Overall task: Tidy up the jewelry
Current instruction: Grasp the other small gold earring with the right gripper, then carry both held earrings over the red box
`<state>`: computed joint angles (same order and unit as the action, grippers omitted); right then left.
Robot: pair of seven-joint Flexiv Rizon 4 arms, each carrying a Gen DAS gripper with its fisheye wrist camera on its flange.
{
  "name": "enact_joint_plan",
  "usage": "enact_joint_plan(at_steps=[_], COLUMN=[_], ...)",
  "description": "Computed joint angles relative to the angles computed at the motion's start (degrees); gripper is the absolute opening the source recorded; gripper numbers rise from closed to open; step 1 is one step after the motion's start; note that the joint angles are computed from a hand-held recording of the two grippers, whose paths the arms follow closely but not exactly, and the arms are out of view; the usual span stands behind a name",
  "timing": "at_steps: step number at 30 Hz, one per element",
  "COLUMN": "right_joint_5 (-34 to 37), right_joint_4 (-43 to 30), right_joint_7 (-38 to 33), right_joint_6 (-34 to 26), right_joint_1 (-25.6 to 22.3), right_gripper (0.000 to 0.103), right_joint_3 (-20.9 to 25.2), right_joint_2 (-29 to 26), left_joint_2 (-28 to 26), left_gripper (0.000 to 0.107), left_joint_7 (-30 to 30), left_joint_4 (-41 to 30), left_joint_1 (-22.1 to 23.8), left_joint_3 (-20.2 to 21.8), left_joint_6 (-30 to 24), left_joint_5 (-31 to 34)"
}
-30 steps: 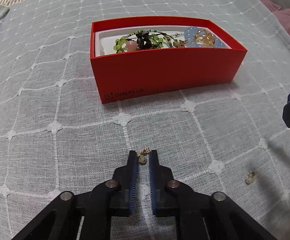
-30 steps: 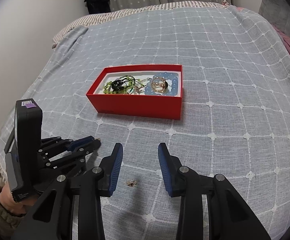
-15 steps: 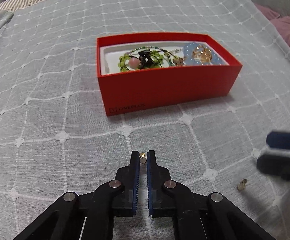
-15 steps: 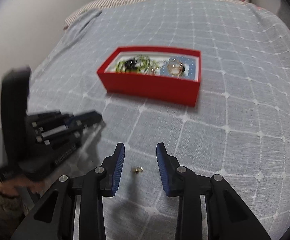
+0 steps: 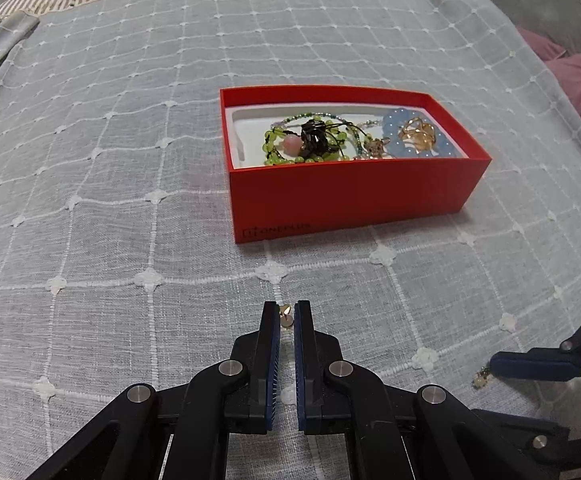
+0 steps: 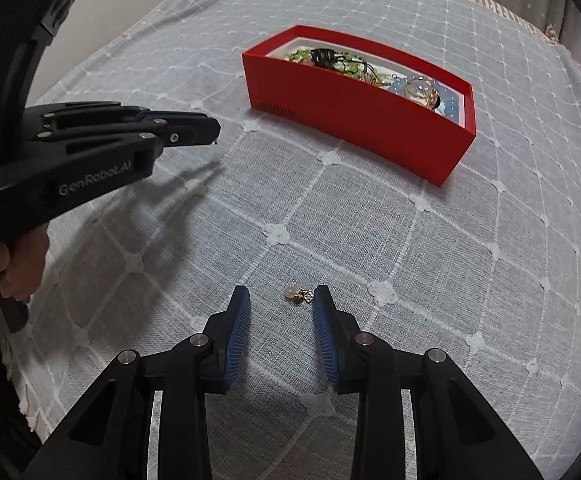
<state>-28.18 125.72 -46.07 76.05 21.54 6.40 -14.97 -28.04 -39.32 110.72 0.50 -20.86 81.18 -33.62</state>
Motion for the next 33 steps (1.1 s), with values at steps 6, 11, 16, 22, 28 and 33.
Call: enact_joint_plan(at_steps=[6, 11, 16, 22, 28, 33], right_joint_5=[-1.7, -3.5, -5.1, -7.3, -8.6, -9.5], right_joint_4=[0.0, -0.2, -0.7, -1.0, -0.2, 0.7], right_joint_7=[0.4, 1.3, 1.7, 3.6, 5.7, 7.5], right_joint_6=[-0.2, -1.0, -1.0, -0.5, 1.1, 3.2], right_joint_1=[0.5, 1.0, 1.1, 1.4, 0.8, -0.1], right_gripper=[0.032, 0.019, 0.010, 0.006, 0.004, 0.004], right_joint_3=[-0.6, -1.1, -1.3, -2.2, -2.8, -3.6], right_joint_2=[-0.2, -0.2, -0.7, -0.8, 0.1, 1.2], left_joint_2=[0.3, 0.3, 0.4, 0.4, 0.5, 0.9], left_gripper=[0.002, 0.002, 0.002, 0.002, 0.002, 0.002], left_joint_7=[0.1, 0.2, 0.3, 0.3, 0.6, 1.3], left_joint_4=[0.3, 0.4, 0.4, 0.6, 0.7, 0.8], left_joint_1=[0.1, 0.1, 0.1, 0.1, 0.3, 0.7], left_joint_3=[-0.2, -0.2, -0.2, -0.4, -0.6, -1.2], left_joint_6=[0.0, -0.1, 0.0, 0.1, 0.0, -0.2], left_joint_5=[-0.1, -0.3, -0.4, -0.6, -0.9, -1.9])
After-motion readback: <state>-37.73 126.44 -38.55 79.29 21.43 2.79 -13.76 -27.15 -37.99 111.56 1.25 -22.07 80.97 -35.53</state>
